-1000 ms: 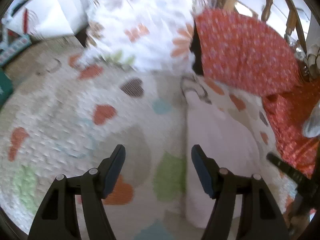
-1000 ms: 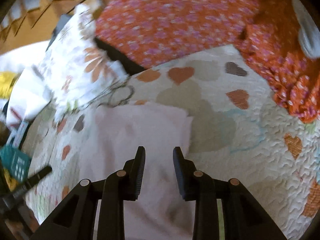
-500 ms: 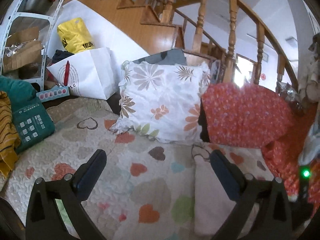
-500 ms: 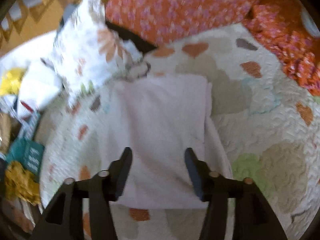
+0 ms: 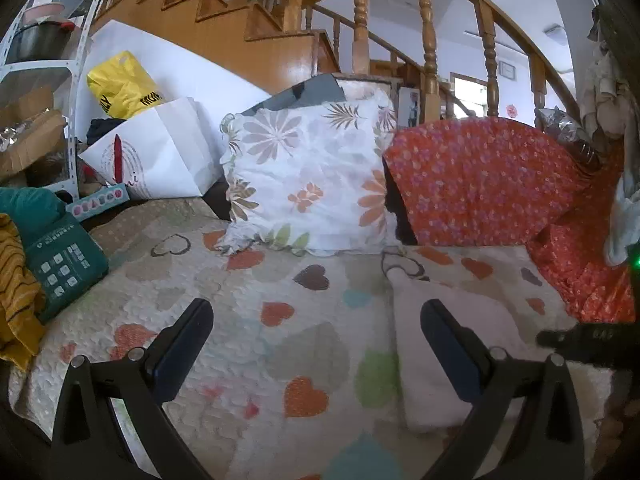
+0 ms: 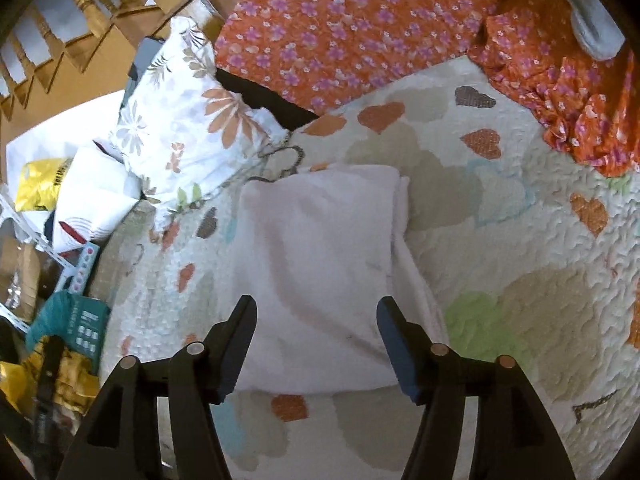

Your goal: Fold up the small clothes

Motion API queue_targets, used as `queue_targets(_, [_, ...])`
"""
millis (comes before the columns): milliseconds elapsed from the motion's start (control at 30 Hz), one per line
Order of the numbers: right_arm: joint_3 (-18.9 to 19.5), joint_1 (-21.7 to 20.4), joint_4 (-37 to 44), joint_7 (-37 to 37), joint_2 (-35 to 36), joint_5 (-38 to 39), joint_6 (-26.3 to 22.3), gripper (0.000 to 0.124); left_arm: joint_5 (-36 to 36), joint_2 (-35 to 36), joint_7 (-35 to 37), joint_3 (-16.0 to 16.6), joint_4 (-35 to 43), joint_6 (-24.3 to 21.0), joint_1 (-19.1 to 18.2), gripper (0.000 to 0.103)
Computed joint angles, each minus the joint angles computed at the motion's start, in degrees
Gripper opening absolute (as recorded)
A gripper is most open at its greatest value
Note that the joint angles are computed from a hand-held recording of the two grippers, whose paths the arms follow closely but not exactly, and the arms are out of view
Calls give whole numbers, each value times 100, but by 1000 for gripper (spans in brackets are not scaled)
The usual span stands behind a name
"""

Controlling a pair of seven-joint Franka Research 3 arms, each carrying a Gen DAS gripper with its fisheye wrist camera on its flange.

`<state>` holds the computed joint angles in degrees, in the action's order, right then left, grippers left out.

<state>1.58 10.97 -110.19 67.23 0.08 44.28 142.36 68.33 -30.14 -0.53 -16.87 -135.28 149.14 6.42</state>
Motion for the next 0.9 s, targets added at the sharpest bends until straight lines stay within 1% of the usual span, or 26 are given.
queue_targets(67, [2,-1,25,-35,62,-131,-70,67,92,117,-36,-17,79,53,22,103])
queue_targets(233, [50,63,-204,-202,-51,-484,365,67,449,388,-130,-45,298,242,-2,103])
queue_targets(300, [55,87,-264,-189,-73,-639,483,68,456,508,30,-10,398,303,-93,103])
queue_targets(367, [53,101,-277,-143,-50,-743,507,69,514,616,80,22,474,432,-154,103])
queue_targets(433, [46,102,-235,-82,8,-815,439,69,459,741,231,6,566,356,-226,103])
queue_targets(500, [41,93,-207,13,59,-916,392,69,286,888,516,37,644,275,-339,103])
queue_targets(633, [38,77,-247,127,57,-1040,421,69,-333,1159,1191,172,736,56,-553,103])
queue_targets(733, [27,59,-323,103,-1,-1042,478,69,-901,1258,1592,347,703,79,-654,103])
queue_targets(900, [15,53,-452,140,-74,-1222,580,70,-1508,1269,1931,481,550,182,-637,103])
